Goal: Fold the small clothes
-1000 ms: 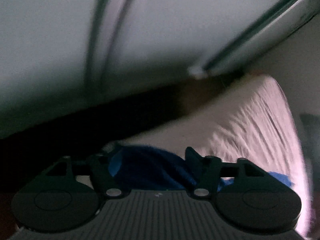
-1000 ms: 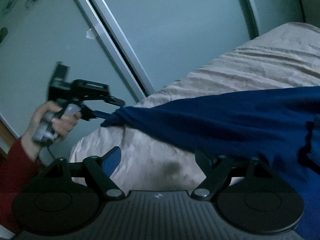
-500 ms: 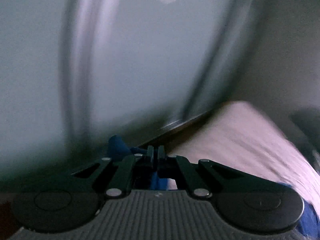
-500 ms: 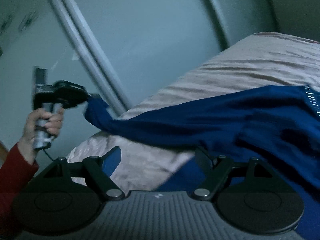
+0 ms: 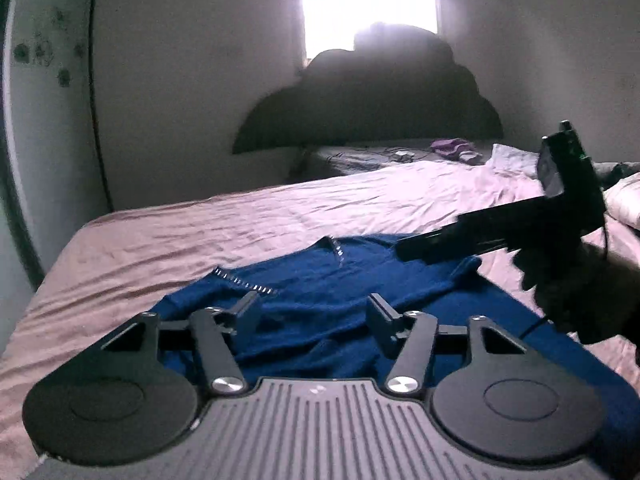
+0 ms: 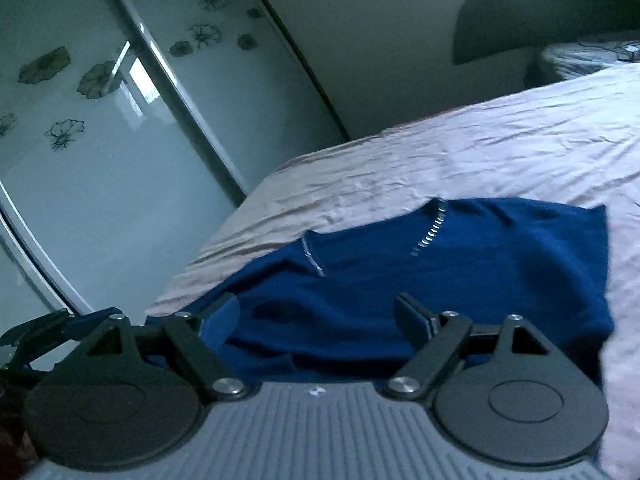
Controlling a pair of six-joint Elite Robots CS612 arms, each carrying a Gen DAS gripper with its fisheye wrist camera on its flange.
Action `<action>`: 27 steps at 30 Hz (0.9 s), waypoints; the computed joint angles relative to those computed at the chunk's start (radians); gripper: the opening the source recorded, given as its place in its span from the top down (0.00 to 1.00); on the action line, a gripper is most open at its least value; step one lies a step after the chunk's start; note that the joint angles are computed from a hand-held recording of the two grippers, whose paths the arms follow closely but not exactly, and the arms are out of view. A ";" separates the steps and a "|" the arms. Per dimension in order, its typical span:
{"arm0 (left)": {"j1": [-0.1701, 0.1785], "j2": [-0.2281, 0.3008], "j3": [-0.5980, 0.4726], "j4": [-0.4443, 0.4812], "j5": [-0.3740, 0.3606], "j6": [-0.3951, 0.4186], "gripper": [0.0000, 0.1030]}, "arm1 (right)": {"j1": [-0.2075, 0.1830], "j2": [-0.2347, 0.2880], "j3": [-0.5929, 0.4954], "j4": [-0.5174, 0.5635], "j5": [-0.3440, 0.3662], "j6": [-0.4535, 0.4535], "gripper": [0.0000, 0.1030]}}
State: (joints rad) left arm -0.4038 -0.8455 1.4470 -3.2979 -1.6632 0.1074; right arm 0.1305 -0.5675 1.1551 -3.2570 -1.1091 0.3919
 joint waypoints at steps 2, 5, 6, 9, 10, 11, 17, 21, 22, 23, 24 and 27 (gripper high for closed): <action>0.005 0.044 -0.055 0.037 0.018 -0.049 0.31 | -0.006 -0.001 0.011 0.008 0.033 -0.012 0.17; 0.017 0.058 -0.072 0.095 0.104 -0.132 0.30 | -0.013 0.015 0.005 0.024 0.118 0.022 0.17; 0.021 0.047 -0.058 0.107 0.126 -0.160 0.30 | -0.016 0.027 -0.005 0.021 0.169 0.070 0.17; 0.033 0.019 -0.028 0.144 0.177 -0.276 0.30 | -0.027 0.084 -0.065 -0.017 0.356 0.269 0.17; 0.038 0.018 -0.026 0.149 0.189 -0.319 0.30 | -0.028 0.101 -0.091 -0.014 0.402 0.314 0.17; 0.045 0.016 -0.021 0.151 0.194 -0.354 0.30 | -0.027 0.114 -0.109 -0.010 0.422 0.348 0.17; 0.068 0.016 -0.015 0.167 0.198 -0.506 0.26 | 0.000 0.142 -0.202 0.180 0.392 0.205 0.33; 0.075 0.010 -0.002 0.178 0.238 -0.563 0.26 | 0.022 0.108 -0.182 0.322 0.300 -0.006 0.88; 0.079 0.009 -0.002 0.183 0.235 -0.584 0.26 | 0.024 0.101 -0.171 0.316 0.285 -0.026 0.92; 0.084 0.009 -0.002 0.185 0.227 -0.603 0.26 | 0.023 0.094 -0.157 0.292 0.280 -0.023 0.94; 0.088 0.010 -0.006 0.187 0.215 -0.623 0.26 | 0.019 0.090 -0.143 0.242 0.273 0.001 0.95; 0.095 0.018 -0.022 0.190 0.191 -0.661 0.26 | 0.005 0.075 -0.117 0.138 0.252 0.056 0.96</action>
